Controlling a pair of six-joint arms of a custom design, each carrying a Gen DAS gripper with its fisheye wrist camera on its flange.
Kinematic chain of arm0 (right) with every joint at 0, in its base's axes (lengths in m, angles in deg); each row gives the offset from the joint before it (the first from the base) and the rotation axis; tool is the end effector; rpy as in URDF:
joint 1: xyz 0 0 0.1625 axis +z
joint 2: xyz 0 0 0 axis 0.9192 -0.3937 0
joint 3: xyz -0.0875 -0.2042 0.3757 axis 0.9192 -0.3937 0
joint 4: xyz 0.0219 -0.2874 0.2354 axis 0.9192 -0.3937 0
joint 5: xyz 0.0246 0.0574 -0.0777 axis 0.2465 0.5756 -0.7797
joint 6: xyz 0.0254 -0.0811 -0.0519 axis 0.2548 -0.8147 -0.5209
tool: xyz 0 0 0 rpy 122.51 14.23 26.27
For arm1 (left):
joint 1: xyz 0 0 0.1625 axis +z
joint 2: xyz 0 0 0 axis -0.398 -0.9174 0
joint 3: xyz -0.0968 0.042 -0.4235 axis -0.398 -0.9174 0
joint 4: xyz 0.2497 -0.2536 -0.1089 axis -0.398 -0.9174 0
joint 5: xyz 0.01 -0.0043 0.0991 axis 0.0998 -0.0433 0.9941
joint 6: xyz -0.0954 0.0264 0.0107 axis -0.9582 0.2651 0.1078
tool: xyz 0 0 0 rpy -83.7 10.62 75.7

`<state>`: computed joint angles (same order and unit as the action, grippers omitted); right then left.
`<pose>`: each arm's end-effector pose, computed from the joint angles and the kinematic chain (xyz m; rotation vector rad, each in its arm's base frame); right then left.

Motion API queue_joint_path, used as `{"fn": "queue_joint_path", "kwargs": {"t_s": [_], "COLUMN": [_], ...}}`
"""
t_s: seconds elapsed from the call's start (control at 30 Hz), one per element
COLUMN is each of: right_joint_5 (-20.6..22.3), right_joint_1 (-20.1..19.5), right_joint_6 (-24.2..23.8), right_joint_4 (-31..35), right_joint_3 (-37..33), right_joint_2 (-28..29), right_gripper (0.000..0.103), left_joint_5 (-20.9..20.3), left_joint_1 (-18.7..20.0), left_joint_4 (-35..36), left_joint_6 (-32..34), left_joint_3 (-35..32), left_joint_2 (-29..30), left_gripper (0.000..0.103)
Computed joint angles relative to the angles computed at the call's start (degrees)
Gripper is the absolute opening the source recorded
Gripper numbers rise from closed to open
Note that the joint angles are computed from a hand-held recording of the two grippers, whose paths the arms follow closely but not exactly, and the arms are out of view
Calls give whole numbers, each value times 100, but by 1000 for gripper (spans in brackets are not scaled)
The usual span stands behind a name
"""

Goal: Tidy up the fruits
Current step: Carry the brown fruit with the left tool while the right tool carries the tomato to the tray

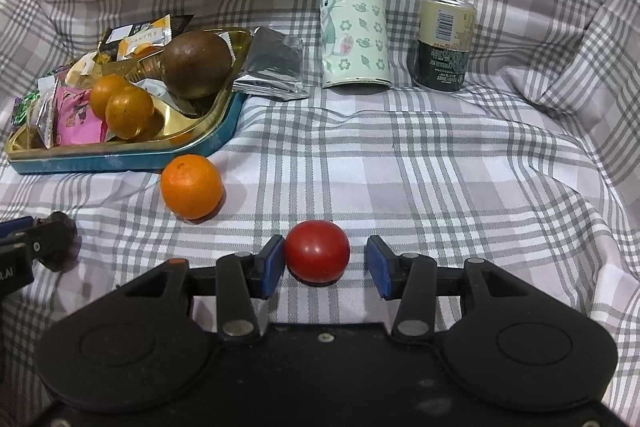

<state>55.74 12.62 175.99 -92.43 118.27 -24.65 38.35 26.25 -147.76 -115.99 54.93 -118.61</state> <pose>0.0447 -0.2837 0.1910 0.4784 -2.2678 0.7457 -0.2687 -0.2186 -0.0071 0.1224 2.1629 -1.0073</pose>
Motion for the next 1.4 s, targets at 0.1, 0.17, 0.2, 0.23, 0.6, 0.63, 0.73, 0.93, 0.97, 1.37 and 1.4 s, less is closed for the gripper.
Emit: {"fn": "queue_joint_path", "kwargs": {"t_s": [0.1, 0.17, 0.2, 0.23, 0.6, 0.63, 0.73, 0.93, 0.97, 1.37, 1.4], "right_joint_5": [23, 25, 38, 54, 149, 156, 172, 122, 107, -250, -214], "right_joint_1": [1, 0, 10, 21, 109, 115, 139, 146, 133, -144, -126], "right_joint_6": [74, 72, 63, 50, -35, -46, -125, -182, -221, -309, -351], "right_joint_4": [26, 22, 3, -28, -257, -287, -388, -430, -466, -601, -647], "right_joint_3": [-26, -26, -23, -16, 88, 103, 148, 217, 239, 447, 466], "right_joint_2": [-6, -1, 8, 19, 39, 41, 42, 5, -3, -214, -211], "right_gripper": [48, 48, 48, 48, 48, 48, 43, 34, 34, 34, 34], "left_joint_5": [55, 77, 65, 48, -29, -37, -28, -83, -105, 76, 118], "left_joint_1": [-58, -71, -61, -41, 63, 69, 85, 218, 243, 199, 161], "left_joint_4": [23, 26, 2, -52, -371, -377, -419, -489, -520, -11, -81], "left_joint_6": [-21, -75, -79, -49, 275, 289, 295, 350, 364, 398, 450], "left_joint_3": [0, 8, 17, 29, -6, -12, -15, -56, -58, -293, -270], "left_joint_2": [11, 23, 20, 20, 228, 241, 244, 232, 236, 382, 408], "left_gripper": [47, 48, 48, 48, 51, 51, 51, 51, 50, 49, 49]}}
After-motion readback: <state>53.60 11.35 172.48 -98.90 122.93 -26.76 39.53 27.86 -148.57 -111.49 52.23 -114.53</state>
